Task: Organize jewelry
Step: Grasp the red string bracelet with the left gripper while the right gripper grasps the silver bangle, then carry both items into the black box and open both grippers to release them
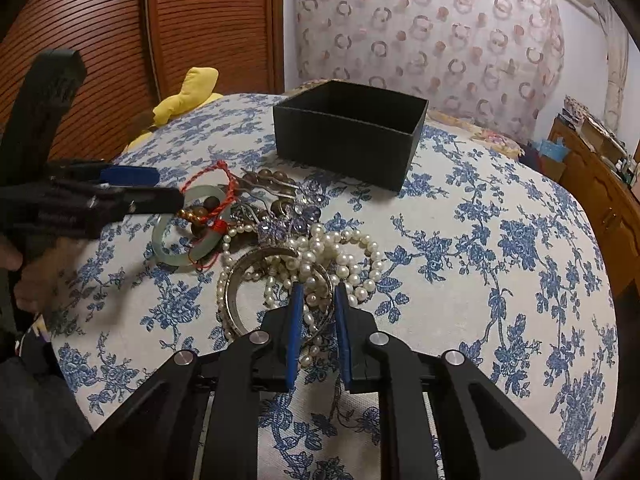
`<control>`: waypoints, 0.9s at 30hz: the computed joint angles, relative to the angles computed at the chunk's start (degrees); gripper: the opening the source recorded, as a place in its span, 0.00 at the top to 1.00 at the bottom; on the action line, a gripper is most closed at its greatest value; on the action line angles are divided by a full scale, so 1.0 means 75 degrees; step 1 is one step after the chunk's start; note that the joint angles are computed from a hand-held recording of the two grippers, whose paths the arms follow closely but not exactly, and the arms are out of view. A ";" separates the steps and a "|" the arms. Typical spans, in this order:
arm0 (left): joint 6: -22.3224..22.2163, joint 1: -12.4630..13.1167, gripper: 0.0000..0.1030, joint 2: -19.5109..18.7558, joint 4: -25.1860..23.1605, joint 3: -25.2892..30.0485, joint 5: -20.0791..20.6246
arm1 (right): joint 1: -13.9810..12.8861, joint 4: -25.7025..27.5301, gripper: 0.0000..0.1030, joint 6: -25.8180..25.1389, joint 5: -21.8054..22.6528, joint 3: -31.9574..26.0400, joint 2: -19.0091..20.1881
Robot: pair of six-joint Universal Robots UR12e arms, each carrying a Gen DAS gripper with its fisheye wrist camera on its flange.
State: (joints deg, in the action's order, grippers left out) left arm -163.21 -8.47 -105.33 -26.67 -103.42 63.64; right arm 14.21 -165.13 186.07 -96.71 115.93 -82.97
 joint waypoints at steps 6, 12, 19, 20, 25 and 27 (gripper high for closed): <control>-0.0066 -0.0001 0.55 -0.0203 -0.0236 0.0303 -0.0177 | -0.0020 -0.0301 0.95 -0.0037 0.0000 0.0084 -0.0072; -0.0091 -0.0060 0.78 -0.0411 -0.0462 0.0621 -0.0223 | -0.0028 -0.0768 0.95 -0.0036 0.0018 0.0166 -0.0155; 0.0033 -0.0095 0.78 -0.0546 -0.0839 0.0833 -0.0350 | -0.0021 -0.0822 0.95 -0.0052 -0.0124 0.0174 -0.0191; 0.0032 -0.0094 0.78 -0.0547 -0.0879 0.0837 -0.0373 | -0.0017 -0.0832 0.95 -0.0044 -0.0137 0.0175 -0.0188; 0.0070 -0.0036 0.98 -0.0498 -0.0973 0.0792 -0.0626 | -0.0005 -0.0862 0.95 -0.0023 -0.0156 0.0198 -0.0192; 0.0057 -0.0002 0.98 -0.0411 -0.0757 0.0670 -0.0674 | 0.0005 -0.0882 0.95 -0.0021 -0.0176 0.0213 -0.0200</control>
State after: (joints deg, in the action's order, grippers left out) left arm -162.78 -8.49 -108.41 -32.35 -98.39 58.58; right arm 14.25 -171.75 185.92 -98.03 117.52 -84.47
